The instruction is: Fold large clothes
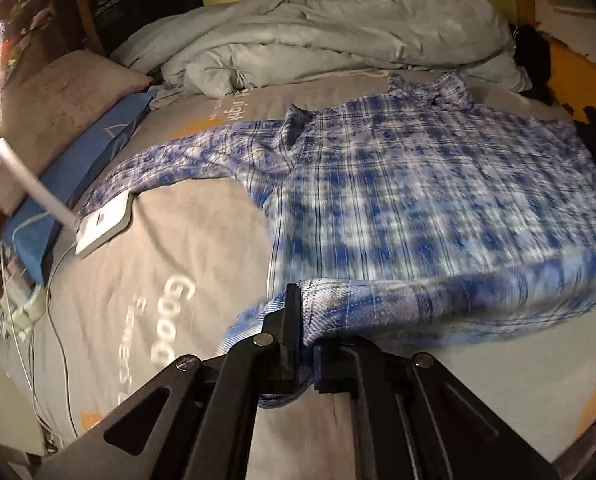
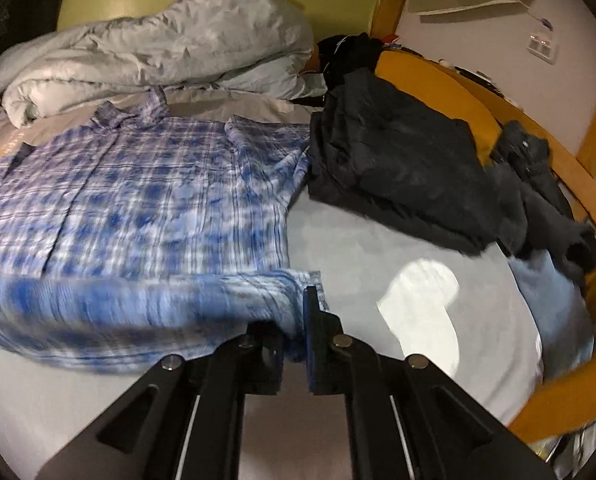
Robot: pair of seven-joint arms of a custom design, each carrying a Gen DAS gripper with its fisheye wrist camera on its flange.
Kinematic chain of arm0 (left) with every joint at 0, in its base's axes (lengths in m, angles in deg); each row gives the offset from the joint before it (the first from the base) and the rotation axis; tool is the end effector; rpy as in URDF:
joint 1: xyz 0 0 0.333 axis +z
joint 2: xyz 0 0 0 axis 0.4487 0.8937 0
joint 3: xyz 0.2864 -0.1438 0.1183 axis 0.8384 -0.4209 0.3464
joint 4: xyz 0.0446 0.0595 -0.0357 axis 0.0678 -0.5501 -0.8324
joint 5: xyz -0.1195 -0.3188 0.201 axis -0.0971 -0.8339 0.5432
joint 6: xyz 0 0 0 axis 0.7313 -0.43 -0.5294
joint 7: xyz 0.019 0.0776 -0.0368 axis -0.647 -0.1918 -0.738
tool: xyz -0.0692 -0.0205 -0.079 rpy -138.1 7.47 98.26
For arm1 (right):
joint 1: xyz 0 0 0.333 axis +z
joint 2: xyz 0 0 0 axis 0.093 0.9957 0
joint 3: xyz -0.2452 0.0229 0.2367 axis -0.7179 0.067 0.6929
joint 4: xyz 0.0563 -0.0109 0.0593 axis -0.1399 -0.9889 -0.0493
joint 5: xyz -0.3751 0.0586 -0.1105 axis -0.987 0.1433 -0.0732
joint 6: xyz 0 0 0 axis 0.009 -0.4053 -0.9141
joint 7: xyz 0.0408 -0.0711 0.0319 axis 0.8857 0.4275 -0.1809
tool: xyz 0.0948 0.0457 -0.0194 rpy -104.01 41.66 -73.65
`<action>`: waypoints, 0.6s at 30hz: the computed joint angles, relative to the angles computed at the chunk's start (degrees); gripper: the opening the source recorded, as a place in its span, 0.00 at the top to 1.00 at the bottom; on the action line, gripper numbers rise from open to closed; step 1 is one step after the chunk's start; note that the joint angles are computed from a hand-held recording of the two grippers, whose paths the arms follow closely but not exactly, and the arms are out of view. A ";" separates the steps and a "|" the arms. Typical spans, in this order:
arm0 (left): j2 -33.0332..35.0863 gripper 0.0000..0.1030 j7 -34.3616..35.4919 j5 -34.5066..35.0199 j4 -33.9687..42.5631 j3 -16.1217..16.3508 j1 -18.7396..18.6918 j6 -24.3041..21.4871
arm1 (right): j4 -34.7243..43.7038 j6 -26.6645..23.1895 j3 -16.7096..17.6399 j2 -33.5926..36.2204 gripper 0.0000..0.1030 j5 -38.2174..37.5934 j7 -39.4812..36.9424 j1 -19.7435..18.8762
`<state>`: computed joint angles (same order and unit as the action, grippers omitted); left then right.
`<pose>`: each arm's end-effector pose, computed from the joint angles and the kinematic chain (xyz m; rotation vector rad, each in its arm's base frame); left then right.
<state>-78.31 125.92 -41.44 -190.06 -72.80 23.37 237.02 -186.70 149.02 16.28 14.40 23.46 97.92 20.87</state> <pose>0.5288 -0.1334 0.5393 -1.4031 2.1694 -0.6178 0.3571 0.1546 0.5498 -1.3744 2.4468 -1.1274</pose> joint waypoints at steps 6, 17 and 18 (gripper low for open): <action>9.66 0.93 -4.12 4.80 8.91 0.14 -0.92 -3.58 | 2.35 4.83 -3.60 6.24 0.95 -0.73 -4.08 -2.37; 16.52 0.93 -2.77 2.37 11.87 1.98 -3.48 0.64 | 0.76 13.39 -5.29 8.45 0.95 -2.71 -3.48 -5.07; 16.31 0.93 -1.24 0.06 11.67 1.67 -3.12 1.71 | 0.27 14.67 -5.43 7.88 0.95 -2.96 -2.82 -5.43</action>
<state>-62.00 124.68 -41.37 -178.39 -71.13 20.25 238.72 -186.43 163.69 10.85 22.28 20.50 95.11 15.44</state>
